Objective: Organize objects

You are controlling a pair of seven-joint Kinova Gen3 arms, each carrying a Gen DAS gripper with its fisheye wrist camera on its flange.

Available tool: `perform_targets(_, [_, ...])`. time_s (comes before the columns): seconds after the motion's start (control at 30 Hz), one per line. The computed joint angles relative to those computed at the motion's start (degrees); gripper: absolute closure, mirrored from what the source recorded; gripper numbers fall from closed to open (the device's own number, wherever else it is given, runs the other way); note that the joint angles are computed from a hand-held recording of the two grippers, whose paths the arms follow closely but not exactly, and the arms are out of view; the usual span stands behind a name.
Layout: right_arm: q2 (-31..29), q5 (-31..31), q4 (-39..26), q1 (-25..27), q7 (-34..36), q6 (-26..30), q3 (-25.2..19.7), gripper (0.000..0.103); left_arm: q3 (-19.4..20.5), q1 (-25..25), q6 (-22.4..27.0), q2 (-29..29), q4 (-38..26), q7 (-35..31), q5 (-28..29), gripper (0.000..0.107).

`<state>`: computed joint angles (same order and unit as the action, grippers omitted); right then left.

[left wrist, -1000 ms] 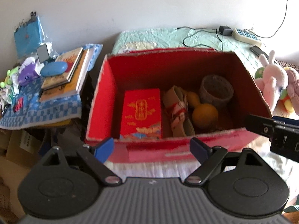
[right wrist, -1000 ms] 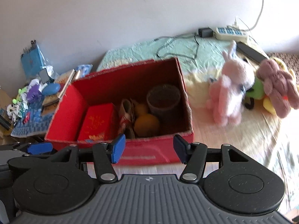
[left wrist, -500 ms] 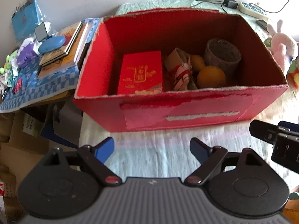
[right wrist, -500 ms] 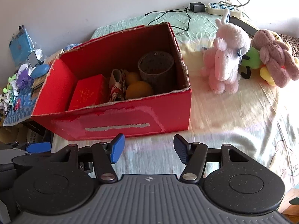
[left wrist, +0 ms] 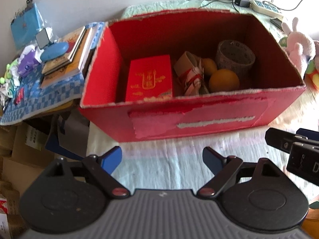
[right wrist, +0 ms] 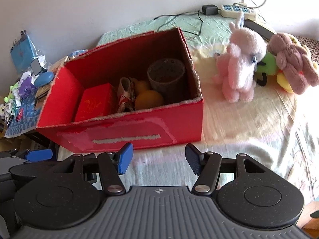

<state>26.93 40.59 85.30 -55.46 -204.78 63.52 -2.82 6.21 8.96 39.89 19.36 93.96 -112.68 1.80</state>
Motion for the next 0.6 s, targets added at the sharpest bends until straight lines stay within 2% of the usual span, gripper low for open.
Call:
perform_targets(0.3, [-2.5, 3.5, -0.1, 1.0, 4.7, 0.6, -0.1, 0.042, 0.2, 0.0, -0.3, -1.5, -3.0, 1.2, 1.8, 0.019])
perform_targets(0.5, [-3.2, 5.6, -0.1, 2.2, 4.1, 0.9, 0.2, 0.042, 0.3, 1.0, -0.2, -0.6, -6.4, 2.3, 1.1, 0.019])
perform_targets(0.6, [-2.7, 6.4, -0.9, 2.9, 4.0, 1.4, 0.4, 0.042, 0.2, 1.8, -1.7, -0.2, -7.1, 2.6, 0.2, 0.019])
